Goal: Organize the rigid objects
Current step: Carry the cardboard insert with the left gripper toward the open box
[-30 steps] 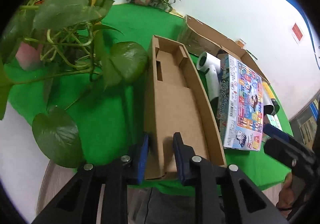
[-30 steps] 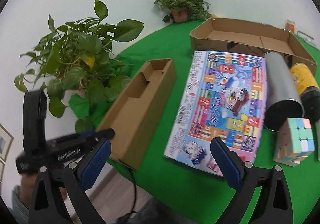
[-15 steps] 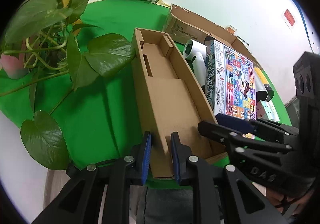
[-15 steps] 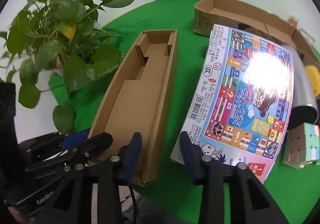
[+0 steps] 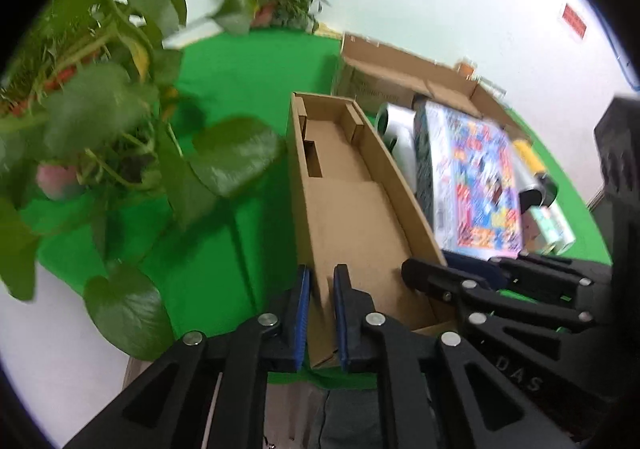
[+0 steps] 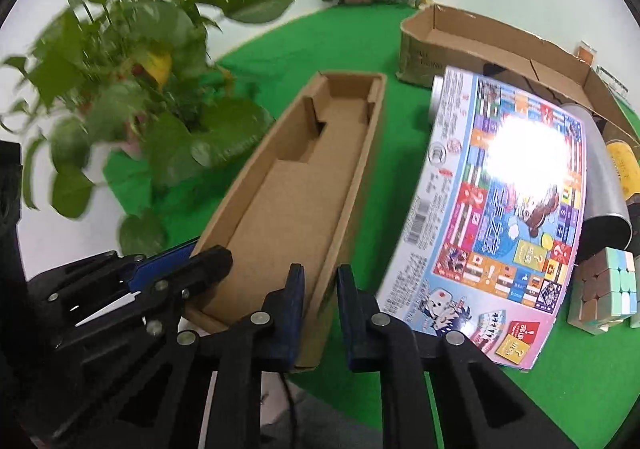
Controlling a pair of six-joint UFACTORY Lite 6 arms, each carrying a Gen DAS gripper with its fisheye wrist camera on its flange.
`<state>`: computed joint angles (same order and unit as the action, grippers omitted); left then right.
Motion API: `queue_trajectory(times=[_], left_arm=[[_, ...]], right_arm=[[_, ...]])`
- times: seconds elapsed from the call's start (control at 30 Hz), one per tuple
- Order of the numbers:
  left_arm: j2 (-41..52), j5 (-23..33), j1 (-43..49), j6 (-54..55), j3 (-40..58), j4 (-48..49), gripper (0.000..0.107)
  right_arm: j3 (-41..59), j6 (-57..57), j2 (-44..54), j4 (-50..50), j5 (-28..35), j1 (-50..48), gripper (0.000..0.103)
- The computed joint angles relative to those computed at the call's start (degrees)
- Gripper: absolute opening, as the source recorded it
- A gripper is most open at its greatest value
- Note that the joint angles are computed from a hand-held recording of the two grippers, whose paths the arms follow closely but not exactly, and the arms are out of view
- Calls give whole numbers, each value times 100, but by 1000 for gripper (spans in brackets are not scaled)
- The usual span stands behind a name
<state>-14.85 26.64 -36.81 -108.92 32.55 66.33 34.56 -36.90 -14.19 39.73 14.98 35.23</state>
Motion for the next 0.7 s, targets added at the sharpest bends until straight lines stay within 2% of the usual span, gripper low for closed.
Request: queue_trajectory(times=[0.13, 0.33, 0.57, 0.7], left_arm=[[-110, 486, -192, 531, 320, -326, 11], [146, 877, -360, 876, 1134, -310, 11], [962, 902, -225, 1600, 2743, -86, 11], [1679, 611, 129, 2312, 3962, -146, 11]], right_arm=[[-15, 564, -532, -523, 68, 71, 14], [270, 241, -1060, -312, 609, -551, 13], [1465, -630, -919, 163, 1390, -1779, 13], [2561, -988, -330, 423, 1602, -2359, 13]])
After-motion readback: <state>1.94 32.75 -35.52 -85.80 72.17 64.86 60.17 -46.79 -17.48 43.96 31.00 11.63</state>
